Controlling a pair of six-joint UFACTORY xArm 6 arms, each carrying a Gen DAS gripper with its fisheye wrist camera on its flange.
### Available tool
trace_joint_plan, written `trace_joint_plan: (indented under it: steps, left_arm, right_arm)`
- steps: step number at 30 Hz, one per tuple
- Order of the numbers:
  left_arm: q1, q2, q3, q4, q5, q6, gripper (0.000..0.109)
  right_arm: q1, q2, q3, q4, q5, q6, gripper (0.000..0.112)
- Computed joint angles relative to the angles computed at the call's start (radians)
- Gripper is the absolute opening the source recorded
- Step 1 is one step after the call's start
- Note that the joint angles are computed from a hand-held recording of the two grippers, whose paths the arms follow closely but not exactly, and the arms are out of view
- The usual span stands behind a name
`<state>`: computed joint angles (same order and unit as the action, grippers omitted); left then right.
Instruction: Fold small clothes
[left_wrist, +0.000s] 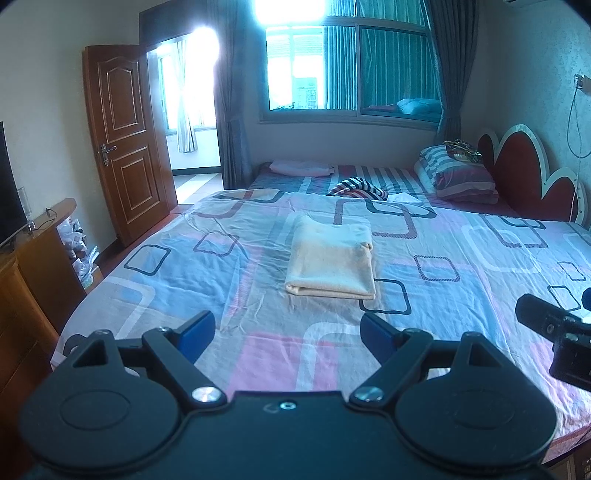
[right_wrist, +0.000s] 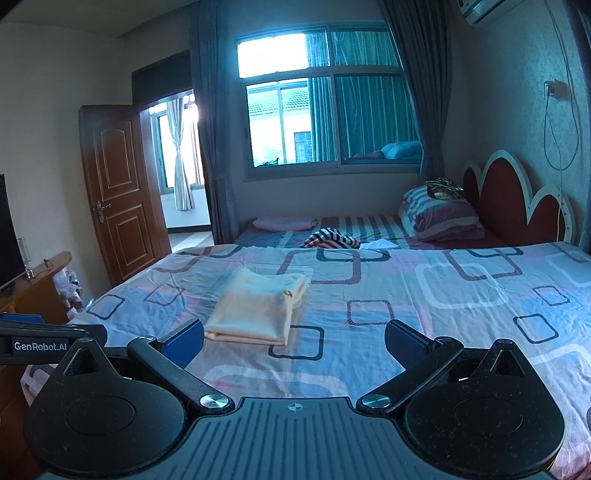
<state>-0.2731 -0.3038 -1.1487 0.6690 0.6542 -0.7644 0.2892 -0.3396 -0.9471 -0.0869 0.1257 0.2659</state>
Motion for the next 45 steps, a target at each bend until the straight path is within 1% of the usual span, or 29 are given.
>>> trace_joint_plan:
  steps: [3, 7, 18, 26, 32, 33, 45]
  left_arm:
    - [0.000, 0.000, 0.000, -0.001, 0.000, -0.001, 0.085]
    - [-0.005, 0.005, -0.013, -0.004, 0.014, 0.001, 0.085]
    - [-0.007, 0.008, -0.018, 0.000, 0.016, -0.001, 0.085]
    - [-0.006, 0.012, -0.023, -0.001, 0.018, 0.001, 0.085]
    - [-0.006, 0.016, -0.027, -0.007, 0.021, 0.006, 0.085]
    - [-0.004, 0.020, -0.030, -0.009, 0.020, 0.007, 0.085]
    - [-0.001, 0.023, -0.031, -0.016, 0.016, 0.012, 0.085]
  right_arm:
    - [-0.001, -0.002, 0.003, 0.034, 0.002, -0.030, 0.103]
    - [-0.002, -0.002, 0.004, 0.027, 0.000, -0.027, 0.103]
    - [-0.005, 0.000, 0.003, 0.015, 0.005, -0.007, 0.103]
    - [0.001, 0.006, -0.001, 0.024, 0.008, -0.018, 0.103]
    - [0.005, 0.020, -0.011, 0.002, 0.015, 0.001, 0.103]
    - [0.003, 0.023, -0.015, 0.027, 0.016, -0.025, 0.103]
    - [0.009, 0.040, -0.030, 0.016, 0.022, -0.014, 0.103]
